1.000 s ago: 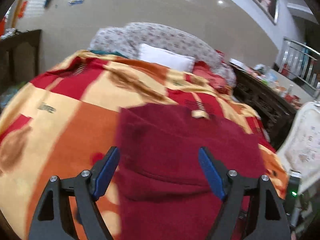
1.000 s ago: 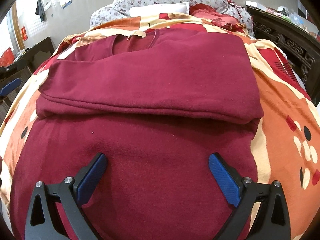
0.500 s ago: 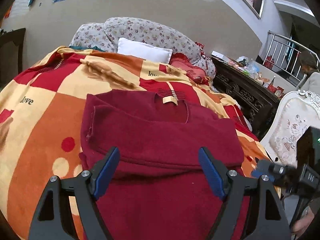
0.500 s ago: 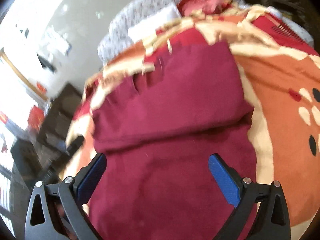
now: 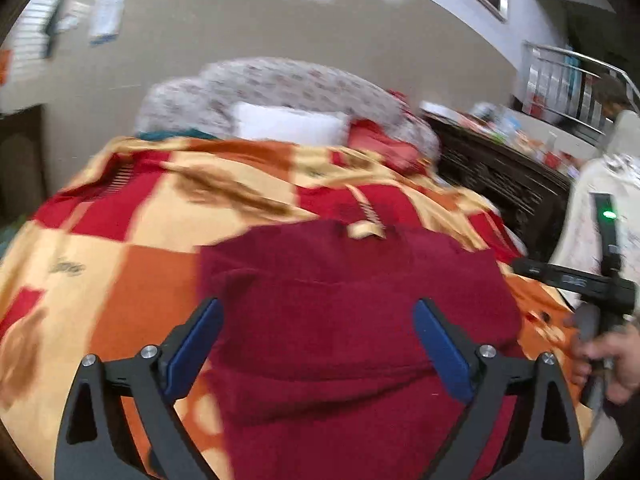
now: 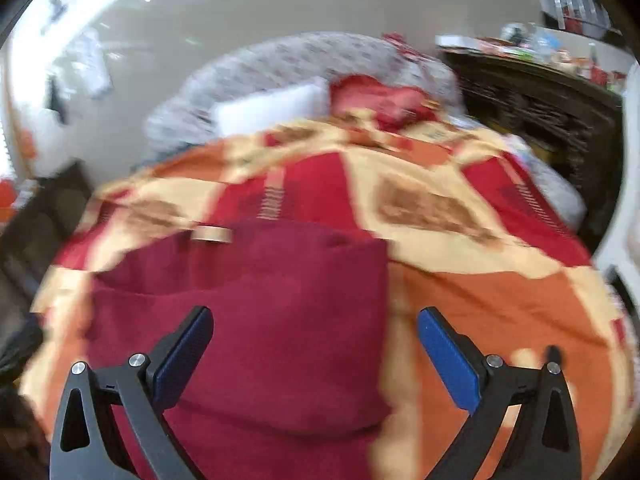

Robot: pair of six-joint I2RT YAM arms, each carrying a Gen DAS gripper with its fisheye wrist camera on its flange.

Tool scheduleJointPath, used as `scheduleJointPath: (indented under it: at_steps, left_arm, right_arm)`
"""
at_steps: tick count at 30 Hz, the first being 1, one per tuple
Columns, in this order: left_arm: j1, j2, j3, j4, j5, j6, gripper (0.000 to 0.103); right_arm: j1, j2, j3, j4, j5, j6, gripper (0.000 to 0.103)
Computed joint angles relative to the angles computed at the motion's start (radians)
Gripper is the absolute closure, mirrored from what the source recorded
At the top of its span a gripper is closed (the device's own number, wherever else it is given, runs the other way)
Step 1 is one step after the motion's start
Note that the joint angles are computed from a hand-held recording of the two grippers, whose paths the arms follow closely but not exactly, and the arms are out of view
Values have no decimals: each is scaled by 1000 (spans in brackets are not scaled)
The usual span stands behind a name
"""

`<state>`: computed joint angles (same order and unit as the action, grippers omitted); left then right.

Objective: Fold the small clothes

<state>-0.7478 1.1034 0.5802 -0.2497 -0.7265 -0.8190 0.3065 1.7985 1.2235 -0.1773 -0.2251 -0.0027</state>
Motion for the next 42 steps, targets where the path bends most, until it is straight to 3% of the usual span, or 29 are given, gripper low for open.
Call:
scheduleJointPath:
  at_steps: [3,5,7,8,11,13,15,18,23,25,28,31,33,35,38,42]
  left_arm:
    - [104,117,50,64,133,90,8]
    - [194,203,61,69,189,59,8]
    - [327,274,33,99,320,5,10]
    - [382,306,8,124,377,-21,10]
    - [415,287,-100,258,405,-22,11]
    - [422,283,-97,244,425,-1,11]
    - [413,255,-130,278,419,10,11]
    - [396,100,-243,340,411,-12,11]
    - [269,-252,-318,142,251,-79,11]
    - [186,-297,-295,120,192,-43,11]
    - [187,-149,-208,197,278,44,10]
    - [285,119,-111,215,426,26,10]
    - [315,242,-70,223,476,41,11]
    - [277,249,-41,179,415,36,10]
    - [242,166,-5,122,350,44,10]
    - [302,175,82,85,299,108,8]
  right_arm:
    - [14,36,24,-5,-1,-41,0]
    - [23,20,-21,57,-62,-82,0]
    - [24,51,-10,64,-97,-129,0]
    - [31,97,35,41,-76,-140,0]
    - [35,266,226,-110,-83,-213,0]
    - [55,367,336,-191,28,-257,0]
    - [3,466,449,-273,-121,-200,0]
    - [-23,450,428,-248,-179,-210,0]
    - [-50,199,164,-98,-170,-292,0]
    - [-86,64,53,-74,-286,-320,0]
    - [-110,4,19,-165,-443,-397,0]
    - [-73,70,54,-267,-406,-446,0]
    - [-41,150,89,-293,-326,-449,0]
    - [-29,200,106,-296,-288,-433,0]
    - [-23,152,105,-316,-284,-462,0]
    - [-24,86,123,-203,-248,-390,0]
